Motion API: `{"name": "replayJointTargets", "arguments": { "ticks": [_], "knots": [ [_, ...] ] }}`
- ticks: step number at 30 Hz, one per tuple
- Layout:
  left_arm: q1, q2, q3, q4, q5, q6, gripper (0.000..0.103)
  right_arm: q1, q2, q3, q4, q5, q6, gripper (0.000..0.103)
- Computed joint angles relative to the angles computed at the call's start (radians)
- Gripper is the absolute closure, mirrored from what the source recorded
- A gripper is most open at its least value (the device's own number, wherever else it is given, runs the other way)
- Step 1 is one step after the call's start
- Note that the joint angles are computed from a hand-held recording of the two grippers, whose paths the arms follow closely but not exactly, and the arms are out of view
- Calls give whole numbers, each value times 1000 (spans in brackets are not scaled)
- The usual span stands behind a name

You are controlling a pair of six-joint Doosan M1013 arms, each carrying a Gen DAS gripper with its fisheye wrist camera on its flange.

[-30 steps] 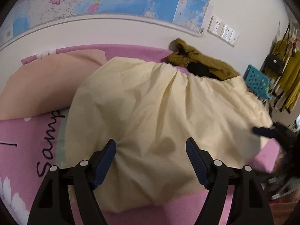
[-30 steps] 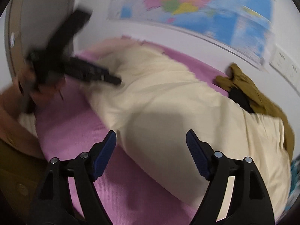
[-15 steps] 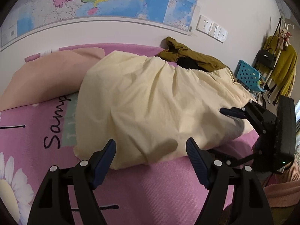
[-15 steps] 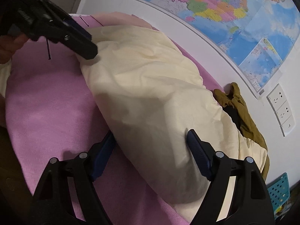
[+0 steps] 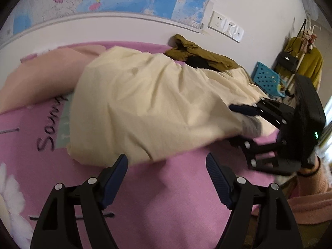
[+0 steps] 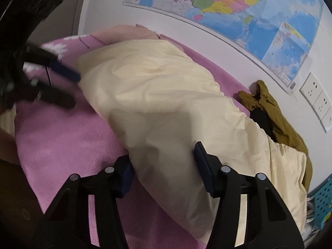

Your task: Fold large clothes

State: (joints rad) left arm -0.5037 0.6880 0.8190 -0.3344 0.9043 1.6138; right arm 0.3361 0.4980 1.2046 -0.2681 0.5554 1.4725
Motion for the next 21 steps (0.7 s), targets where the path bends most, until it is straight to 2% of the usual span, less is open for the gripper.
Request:
{"name": "replayJointTargets", "arguments": {
  "ticks": [3, 6, 9, 13, 21],
  "knots": [
    [11, 6, 8, -121, 32, 50, 28, -17, -4, -6, 111, -5, -34, 54],
    [14, 28, -15, -163, 69, 42, 28, -30, -6, -9, 184, -13, -54, 56],
    [18, 37, -23, -199, 49, 34, 27, -30, -8, -6, 191, -21, -49, 57],
    [41, 76, -64, -333, 39, -21, 24, -29, -10, -2, 191, -29, -40, 57],
    [62, 130, -129, -483, -2, -104, 21, -33, -13, 6, 219, -47, -36, 57]
  ]
}}
